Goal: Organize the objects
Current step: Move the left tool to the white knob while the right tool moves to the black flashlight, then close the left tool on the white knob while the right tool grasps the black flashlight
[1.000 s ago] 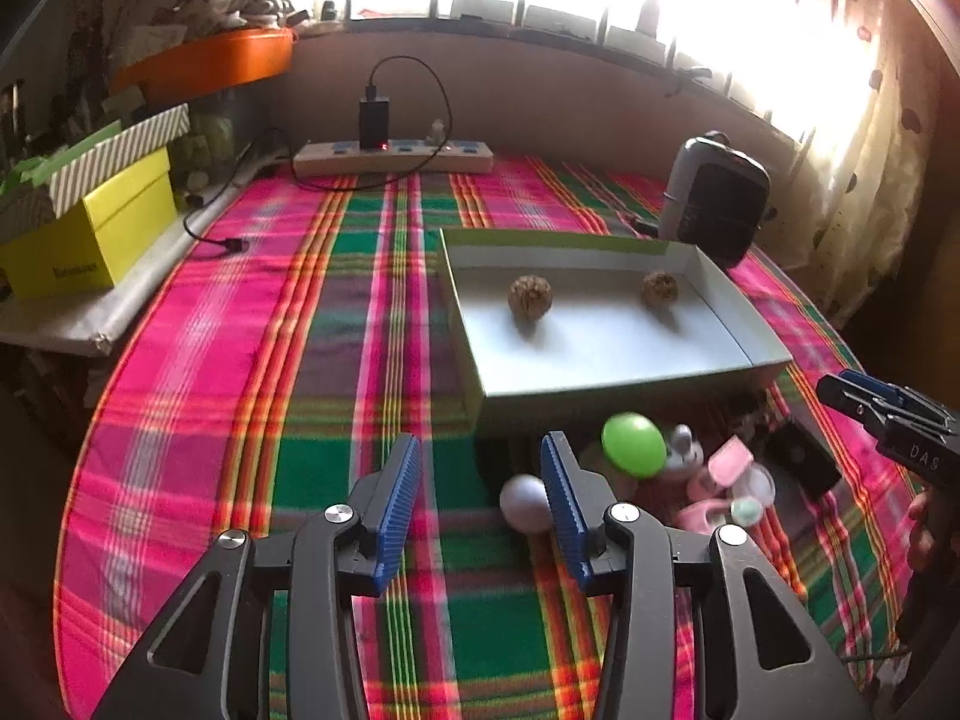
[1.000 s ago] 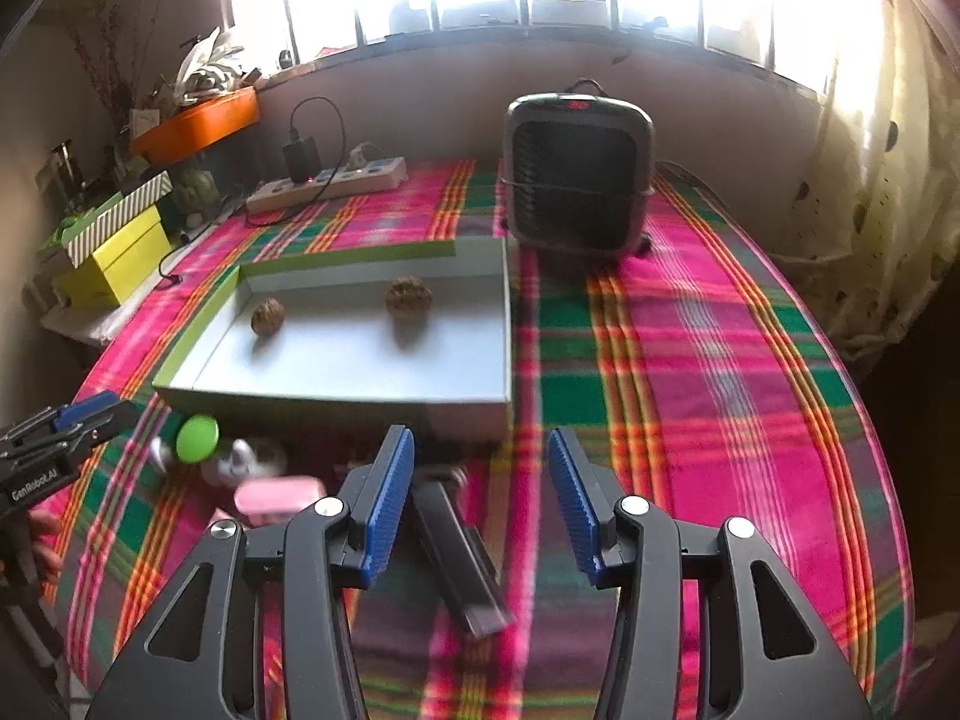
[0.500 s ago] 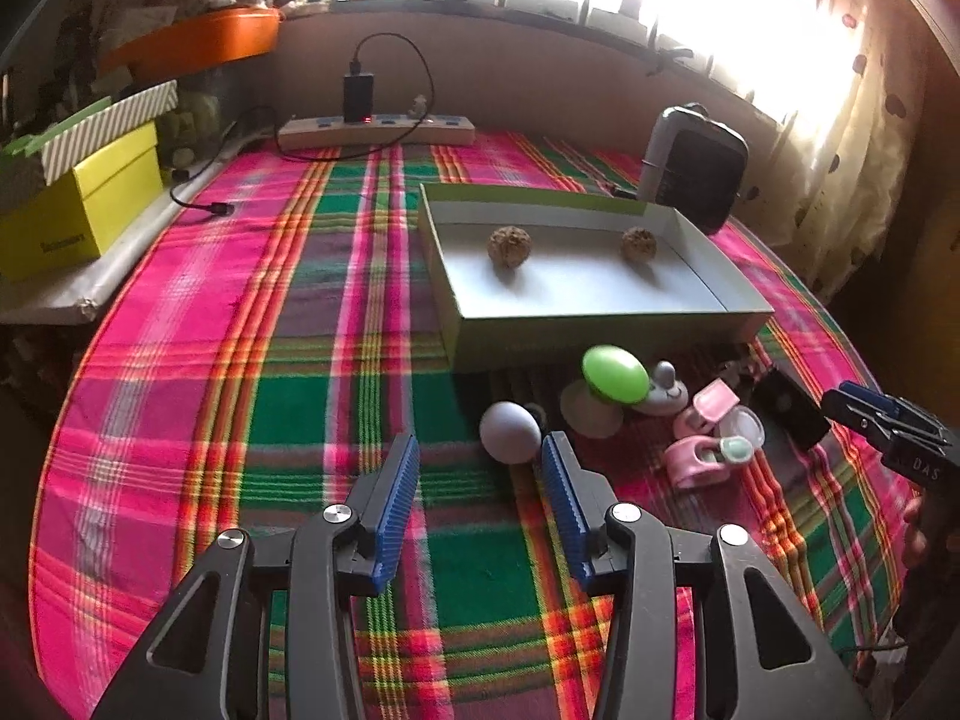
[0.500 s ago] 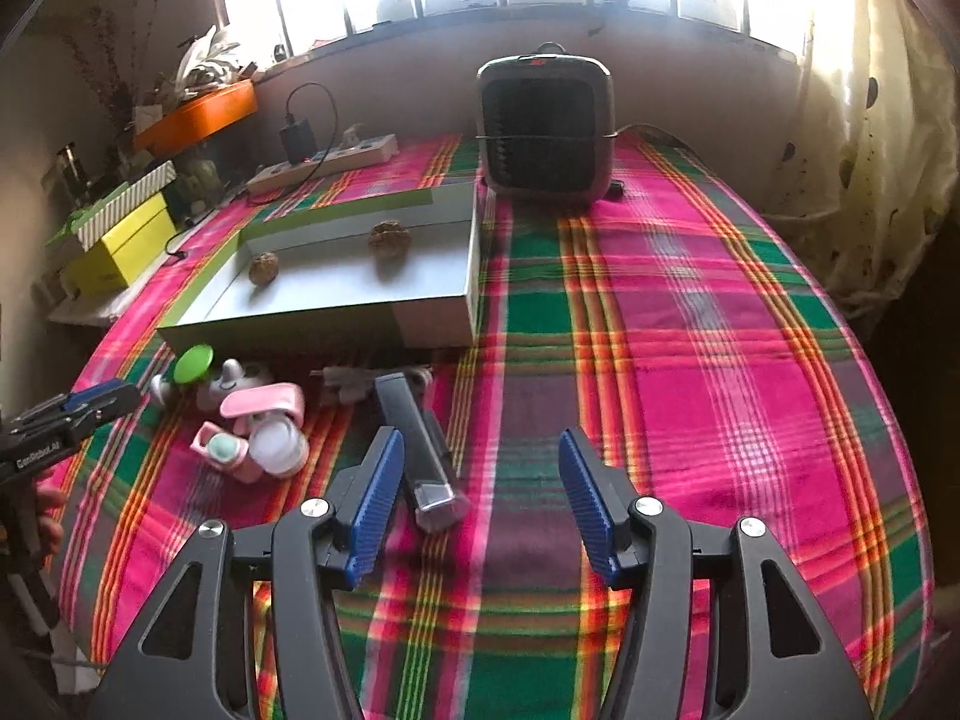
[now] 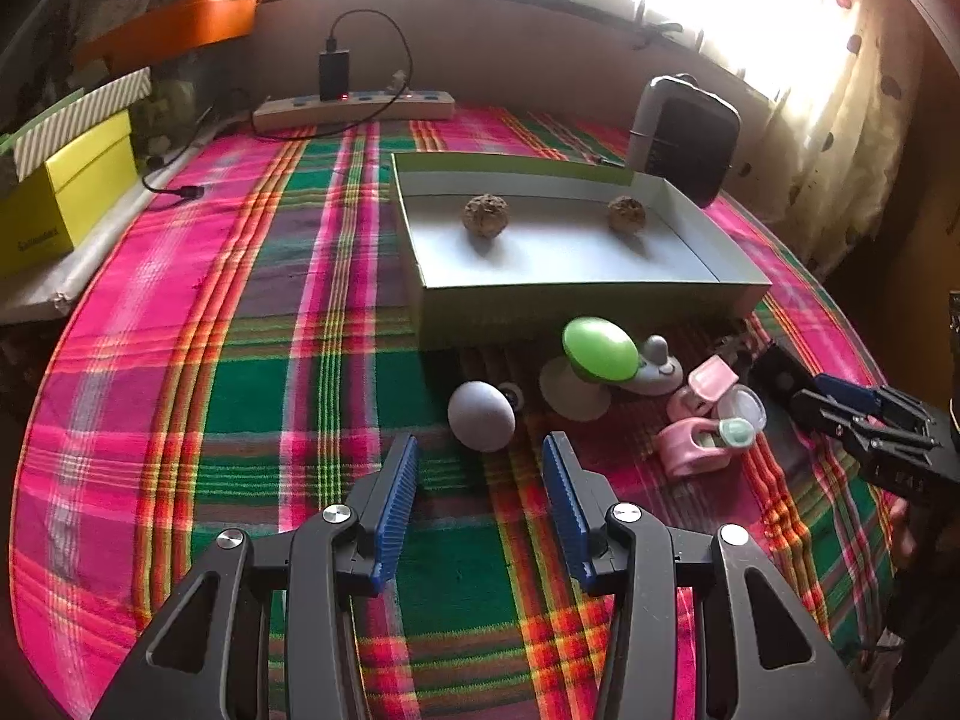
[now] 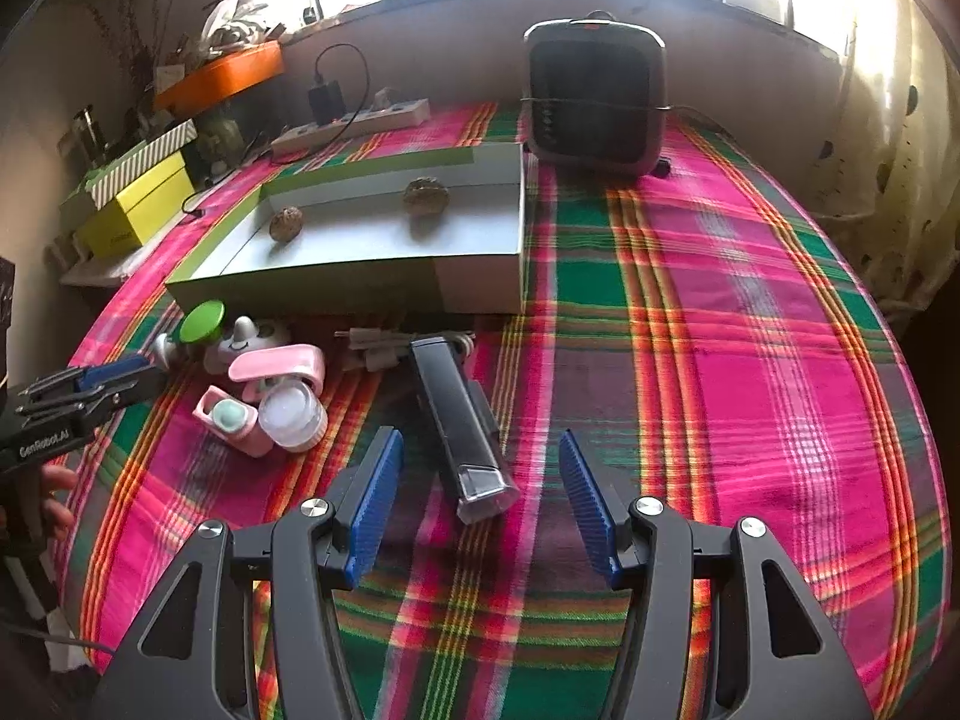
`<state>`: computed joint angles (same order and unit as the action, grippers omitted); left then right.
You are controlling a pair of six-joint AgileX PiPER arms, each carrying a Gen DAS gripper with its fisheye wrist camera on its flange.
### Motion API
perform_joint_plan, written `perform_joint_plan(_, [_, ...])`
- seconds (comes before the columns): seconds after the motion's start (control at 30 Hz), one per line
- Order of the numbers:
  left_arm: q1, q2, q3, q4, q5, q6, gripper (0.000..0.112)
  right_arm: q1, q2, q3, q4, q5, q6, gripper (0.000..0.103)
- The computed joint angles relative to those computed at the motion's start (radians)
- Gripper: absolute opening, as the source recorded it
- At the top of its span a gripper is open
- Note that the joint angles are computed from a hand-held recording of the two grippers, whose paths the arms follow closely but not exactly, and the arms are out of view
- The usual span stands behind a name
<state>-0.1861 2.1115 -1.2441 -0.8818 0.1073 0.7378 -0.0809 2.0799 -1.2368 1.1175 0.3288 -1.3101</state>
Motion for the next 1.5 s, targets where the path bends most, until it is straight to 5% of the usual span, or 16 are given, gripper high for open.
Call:
perform_joint_plan(0.73, [-0.031,0.068,-0.129,0.776,0.043,-0.734,0.042,0.060,0.054,-0.096,-0.359,-0.044,0.327,0.055])
perform_joint_plan(1.2, [-0.037,0.069,-0.133,0.944,0.048,-0.907,0.034,0.057,0.055,-0.100,-0.364,-0.043,0.331,0.055])
perform_joint_plan(1.5, [-0.037,0.067,-0.130,0.953,0.048,-0.911,0.025,0.062,0.044,-0.085,-0.341,-0.053,0.296,0.037])
